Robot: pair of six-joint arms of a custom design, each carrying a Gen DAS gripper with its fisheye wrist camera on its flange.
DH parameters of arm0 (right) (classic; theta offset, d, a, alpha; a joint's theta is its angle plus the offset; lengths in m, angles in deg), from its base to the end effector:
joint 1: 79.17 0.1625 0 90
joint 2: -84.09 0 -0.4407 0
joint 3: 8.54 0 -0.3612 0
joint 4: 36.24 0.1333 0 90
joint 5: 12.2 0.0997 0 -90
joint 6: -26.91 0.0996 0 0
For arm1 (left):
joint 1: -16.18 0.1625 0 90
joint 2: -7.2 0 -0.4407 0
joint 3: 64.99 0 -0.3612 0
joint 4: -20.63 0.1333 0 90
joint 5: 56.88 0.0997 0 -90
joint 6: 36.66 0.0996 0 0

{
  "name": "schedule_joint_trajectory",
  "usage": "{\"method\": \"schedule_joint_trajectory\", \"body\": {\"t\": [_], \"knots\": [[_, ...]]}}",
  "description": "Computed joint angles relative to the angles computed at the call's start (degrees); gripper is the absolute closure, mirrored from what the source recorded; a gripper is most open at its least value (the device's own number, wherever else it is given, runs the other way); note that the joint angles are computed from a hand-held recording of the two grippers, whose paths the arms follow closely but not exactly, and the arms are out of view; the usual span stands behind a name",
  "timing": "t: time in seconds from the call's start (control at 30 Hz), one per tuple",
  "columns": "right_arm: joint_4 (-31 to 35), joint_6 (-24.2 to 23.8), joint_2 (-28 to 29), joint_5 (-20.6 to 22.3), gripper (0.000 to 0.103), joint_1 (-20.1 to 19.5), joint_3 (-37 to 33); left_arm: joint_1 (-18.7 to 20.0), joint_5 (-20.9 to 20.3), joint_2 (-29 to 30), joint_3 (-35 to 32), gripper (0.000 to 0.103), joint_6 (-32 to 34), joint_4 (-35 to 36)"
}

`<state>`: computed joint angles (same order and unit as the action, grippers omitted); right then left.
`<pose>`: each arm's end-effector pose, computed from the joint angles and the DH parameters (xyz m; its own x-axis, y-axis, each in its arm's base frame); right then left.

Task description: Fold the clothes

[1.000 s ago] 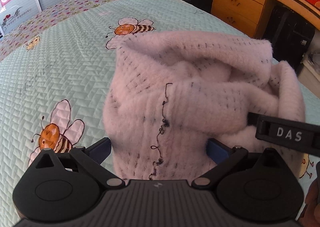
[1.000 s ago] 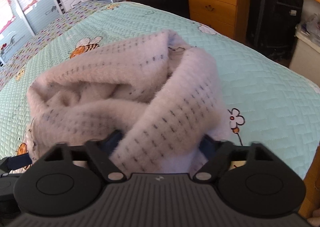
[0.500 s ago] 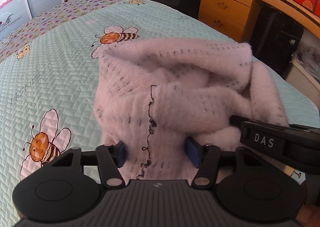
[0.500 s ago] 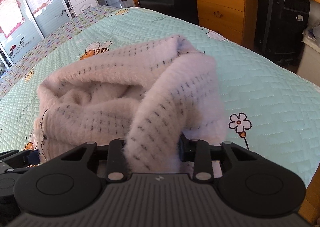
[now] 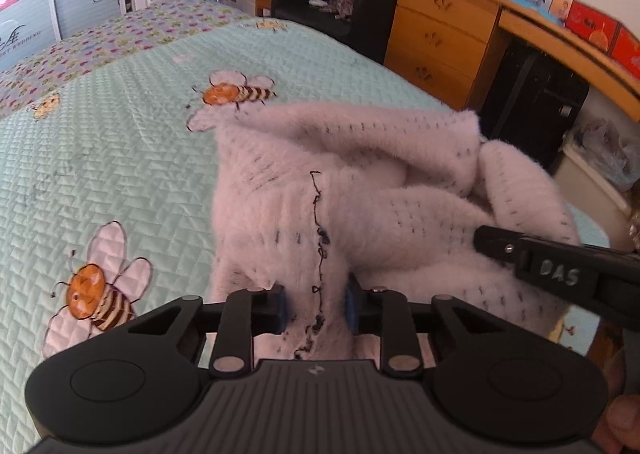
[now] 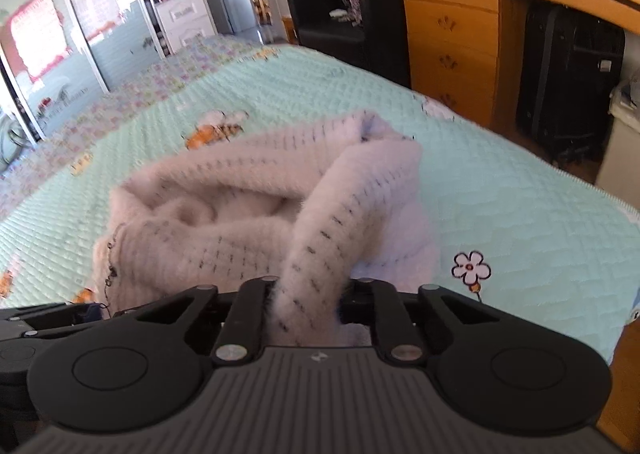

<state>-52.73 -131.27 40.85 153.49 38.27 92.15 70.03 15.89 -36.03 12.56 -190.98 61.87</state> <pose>0.2486 -0.3989 0.0685 -0.6290 0.7134 0.3090 -0.0736 0.3411 -0.9372 -0.1910 -0.5374 0.1437 -0.4868 0.7929 -0.3666 0.8679 0.4864 -0.1004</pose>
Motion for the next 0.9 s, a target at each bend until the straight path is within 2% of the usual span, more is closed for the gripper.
{"method": "schedule_joint_trajectory", "body": {"t": [0.2, 0.33, 0.47, 0.57, 0.6, 0.63, 0.67, 0.7, 0.73, 0.77, 0.8, 0.83, 0.9], "knots": [[-3.13, -4.64, -0.53, 1.42, 0.092, 5.44, -0.67, -0.37, 2.9, -7.29, 2.95, 0.078, 1.12, -0.68], [-6.31, -8.77, 0.01, 2.75, 0.093, 10.15, -1.91, -0.35, 4.58, -12.51, 3.79, 0.078, 0.8, 0.45], [-6.84, -10.53, 1.37, 3.09, 0.093, 15.12, -4.49, 0.25, 5.45, -18.76, 4.13, 0.079, 0.21, 1.84], [-5.06, -10.82, 3.54, 2.3, 0.093, 18.92, -7.96, 1.07, 5.85, -25.67, 4.8, 0.091, 1.59, 1.26], [-4.5, -11.15, 4.41, 1.58, 0.093, 20.03, -9.24, 1.5, 5.95, -28.12, 4.85, 0.1, 2.54, 0.68], [-3.55, -11.44, 5.47, 0.47, 0.093, 21.01, -10.7, 1.96, 6.15, -30.43, 4.69, 0.1, 3.49, 0.19], [-2.17, -11.06, 6.68, -1.09, 0.092, 21.72, -12.19, 2.39, 5.19, -31.27, 3.52, 0.099, 3.61, 1.78], [0.42, -8.84, 8.07, -3.22, 0.085, 22.0, -13.7, 2.82, 4.0, -31.78, 2.11, 0.098, 3.58, 3.76], [4.42, -4.78, 9.31, -6.21, 0.072, 21.66, -14.92, 3.86, 3.27, -31.53, 0.17, 0.096, 3.31, 6.94], [7.28, -1.59, 10.44, -8.71, 0.068, 21.31, -15.87, 4.83, 2.45, -31.43, -0.69, 0.095, 3.57, 8.99], [9.61, 2.01, 11.81, -9.14, 0.063, 21.2, -16.88, 5.58, 1.24, -31.31, -0.84, 0.091, 4.31, 10.46], [10.2, 5.09, 12.85, -8.72, 0.062, 21.39, -17.15, 6.43, 0.39, -31.22, -0.73, 0.083, 4.84, 11.8], [8.69, 8.41, 13.95, -7.51, 0.057, 22.3, -16.38, 8.29, 0.02, -31.18, -0.09, 0.072, 5.54, 13.73]]}}
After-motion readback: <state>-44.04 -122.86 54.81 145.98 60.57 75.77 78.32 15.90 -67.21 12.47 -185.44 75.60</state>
